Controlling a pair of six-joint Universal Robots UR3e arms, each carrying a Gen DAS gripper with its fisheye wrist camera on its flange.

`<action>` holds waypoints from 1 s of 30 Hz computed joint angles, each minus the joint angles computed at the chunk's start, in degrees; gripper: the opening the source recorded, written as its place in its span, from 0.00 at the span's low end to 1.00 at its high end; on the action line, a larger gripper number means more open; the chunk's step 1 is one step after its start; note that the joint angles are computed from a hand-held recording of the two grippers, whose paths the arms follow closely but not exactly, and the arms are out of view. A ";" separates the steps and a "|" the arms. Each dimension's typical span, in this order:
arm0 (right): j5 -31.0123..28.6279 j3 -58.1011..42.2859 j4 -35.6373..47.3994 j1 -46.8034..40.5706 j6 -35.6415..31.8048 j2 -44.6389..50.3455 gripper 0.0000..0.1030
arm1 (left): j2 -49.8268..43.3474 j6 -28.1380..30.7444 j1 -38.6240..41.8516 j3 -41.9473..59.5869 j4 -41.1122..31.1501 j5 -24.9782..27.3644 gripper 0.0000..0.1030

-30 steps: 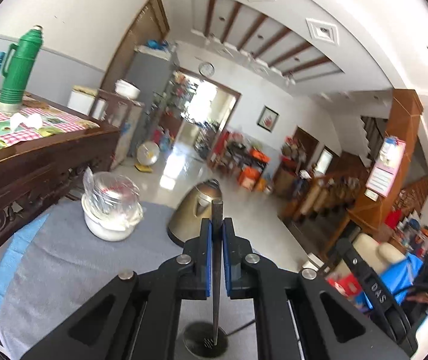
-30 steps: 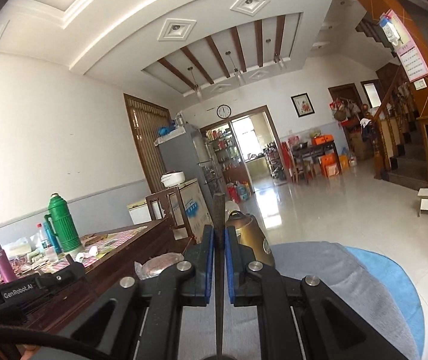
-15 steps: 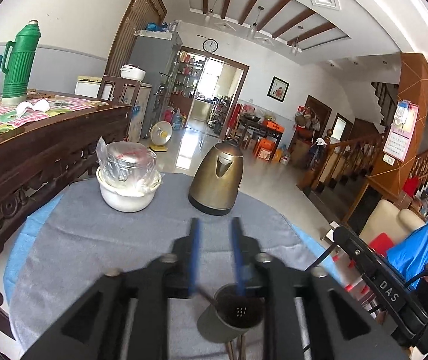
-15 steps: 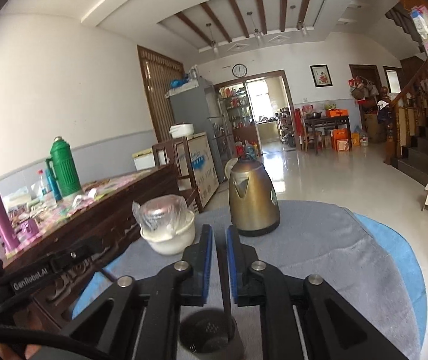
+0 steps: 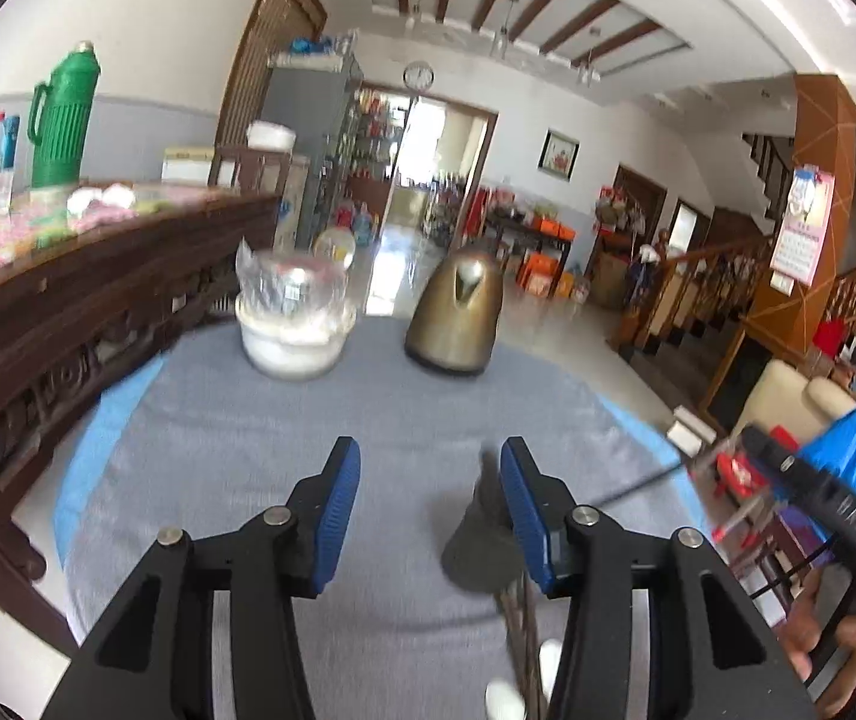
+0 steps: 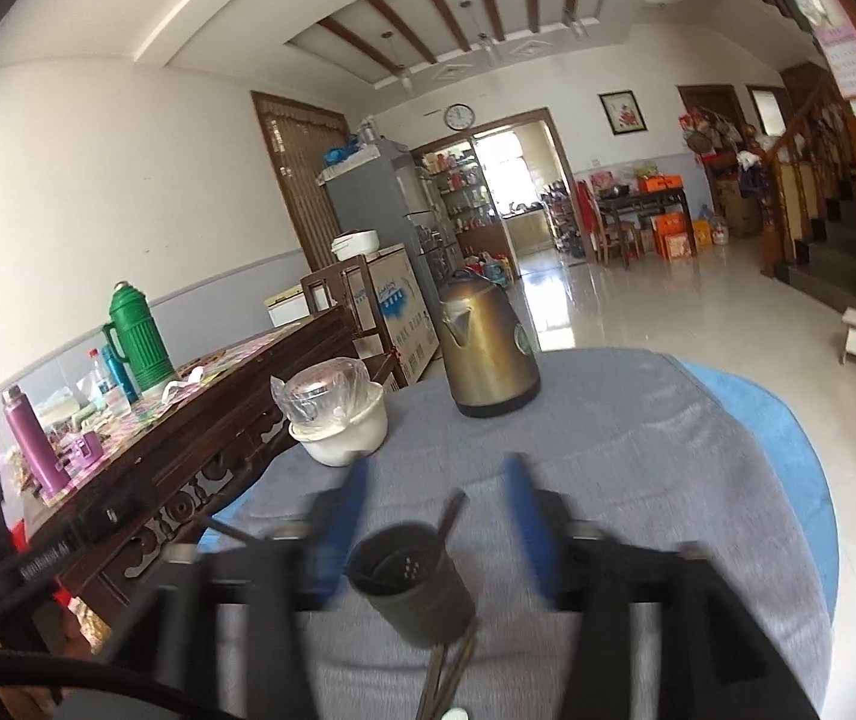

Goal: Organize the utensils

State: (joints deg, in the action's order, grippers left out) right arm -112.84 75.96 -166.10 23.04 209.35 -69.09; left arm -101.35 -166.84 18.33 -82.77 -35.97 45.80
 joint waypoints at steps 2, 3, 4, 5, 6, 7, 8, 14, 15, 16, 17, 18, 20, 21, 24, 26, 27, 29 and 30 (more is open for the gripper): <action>-0.83 4.03 -1.38 0.57 0.83 -2.40 0.60 | 0.77 2.22 0.15 -1.84 -2.88 0.73 0.48; -1.83 5.51 -2.34 1.09 1.20 -3.13 0.60 | 1.19 3.33 0.33 -3.11 -4.40 1.02 0.48; -2.99 7.20 -3.66 1.62 1.68 -3.90 0.60 | 1.32 3.96 0.42 -3.65 -5.74 1.20 0.48; -3.54 9.14 -4.66 1.90 2.29 -5.01 0.60 | 1.42 4.74 0.55 -4.30 -7.69 1.43 0.48; -2.99 11.42 -5.36 1.69 3.50 -6.39 0.60 | 1.41 5.45 0.53 -4.73 -9.48 1.59 0.48; -0.78 13.71 -5.09 0.83 5.03 -7.95 0.60 | 1.29 6.68 0.54 -4.78 -12.30 1.68 0.48; 1.71 15.55 -4.31 -0.20 6.11 -9.35 0.60 | 1.06 8.09 0.34 -4.76 -15.34 2.00 0.48; 24.27 21.37 5.25 -7.69 9.11 -8.95 0.37 | -0.98 12.94 -3.61 -4.62 -26.07 8.13 0.48; 27.52 22.70 4.22 -8.77 9.92 -8.23 0.37 | -1.46 13.59 -3.91 -4.40 -27.15 8.52 0.48; 31.14 24.23 2.52 -10.03 11.10 -7.16 0.36 | -1.96 14.27 -4.50 -3.93 -28.82 8.89 0.48; 33.26 24.95 1.33 -10.76 12.12 -6.00 0.36 | -2.56 14.95 -5.12 -3.31 -30.52 9.29 0.48; 35.38 25.45 0.19 -11.68 13.06 -4.76 0.34 | -2.97 15.46 -5.58 -2.91 -31.75 9.59 0.48; 37.53 25.76 -0.04 -12.70 13.16 -3.05 0.30 | -3.35 16.45 -6.48 -2.78 -33.46 9.70 0.48; 37.82 25.24 0.79 -12.79 13.21 -2.50 0.28 | -3.70 17.02 -6.88 -2.65 -34.10 9.81 0.48; 41.04 25.77 -0.99 -13.94 13.98 -0.76 0.24 | -4.33 17.34 -8.34 -1.70 -36.38 9.90 0.42; 41.18 24.33 0.14 -13.99 13.90 0.18 0.20 | -5.52 17.57 -8.98 -0.04 -38.24 9.83 0.34; 41.65 23.83 0.26 -14.26 13.86 0.75 0.18 | -6.13 17.62 -9.24 0.68 -38.91 9.89 0.33; 42.72 23.16 0.50 -14.59 13.99 1.76 0.15 | -7.21 17.84 -9.98 1.74 -39.99 10.01 0.30; 42.63 22.42 1.34 -14.48 13.74 2.32 0.13 | -7.87 17.89 -10.26 2.78 -40.72 10.18 0.30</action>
State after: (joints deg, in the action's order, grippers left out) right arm -70.21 98.37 -164.76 8.56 223.09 -66.77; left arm -109.22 -148.95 8.06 -79.99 -76.69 55.98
